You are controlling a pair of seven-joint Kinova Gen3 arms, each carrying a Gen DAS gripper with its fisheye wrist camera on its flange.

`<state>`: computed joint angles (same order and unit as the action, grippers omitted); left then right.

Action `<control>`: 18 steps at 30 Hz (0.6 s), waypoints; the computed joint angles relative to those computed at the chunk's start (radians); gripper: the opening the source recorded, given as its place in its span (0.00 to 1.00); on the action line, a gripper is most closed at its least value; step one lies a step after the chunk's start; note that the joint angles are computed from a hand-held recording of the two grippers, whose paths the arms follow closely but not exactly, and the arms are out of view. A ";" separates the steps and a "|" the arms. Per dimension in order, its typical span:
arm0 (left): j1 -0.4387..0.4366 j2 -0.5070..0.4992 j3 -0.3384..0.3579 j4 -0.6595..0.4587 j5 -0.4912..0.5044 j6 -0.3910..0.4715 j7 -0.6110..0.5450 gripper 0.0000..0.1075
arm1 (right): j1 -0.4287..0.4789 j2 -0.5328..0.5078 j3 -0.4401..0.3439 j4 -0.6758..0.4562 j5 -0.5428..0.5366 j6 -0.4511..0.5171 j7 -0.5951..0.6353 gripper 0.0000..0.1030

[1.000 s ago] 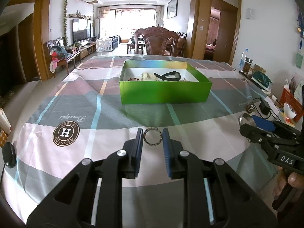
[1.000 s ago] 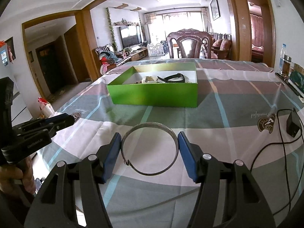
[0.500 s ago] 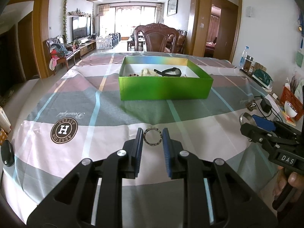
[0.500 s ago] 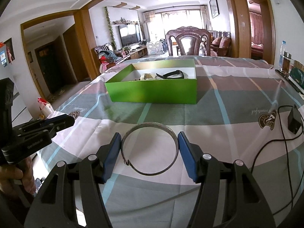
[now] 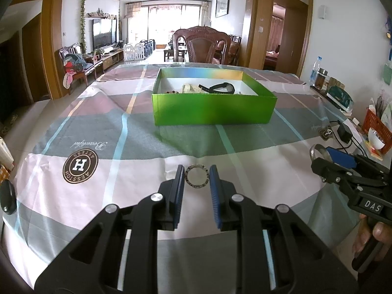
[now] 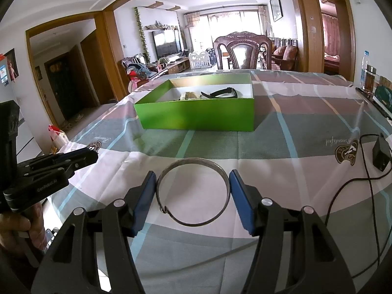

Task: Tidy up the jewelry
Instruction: 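Lift the ring with the left tool while the right tool lifts the bangle over the box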

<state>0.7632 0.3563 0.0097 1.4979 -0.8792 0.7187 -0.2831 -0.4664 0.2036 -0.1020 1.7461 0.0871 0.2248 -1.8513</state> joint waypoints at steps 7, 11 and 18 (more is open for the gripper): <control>-0.020 -0.005 0.003 -0.010 0.014 -0.035 -0.038 0.19 | 0.077 0.012 -0.078 -0.031 0.004 0.009 0.028 0.59; -0.035 -0.004 -0.010 -0.082 0.021 -0.033 -0.118 0.19 | 0.069 0.024 -0.056 -0.109 -0.036 0.024 0.095 0.59; -0.213 0.105 0.108 -0.392 0.149 0.015 -0.402 0.19 | 0.041 0.169 0.017 -0.420 -0.060 0.091 0.172 0.59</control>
<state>0.5505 0.4617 0.1176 1.1060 -0.7304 0.7339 -0.6847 -0.4251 0.3730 -0.0854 1.3262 0.0274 0.3161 -1.6796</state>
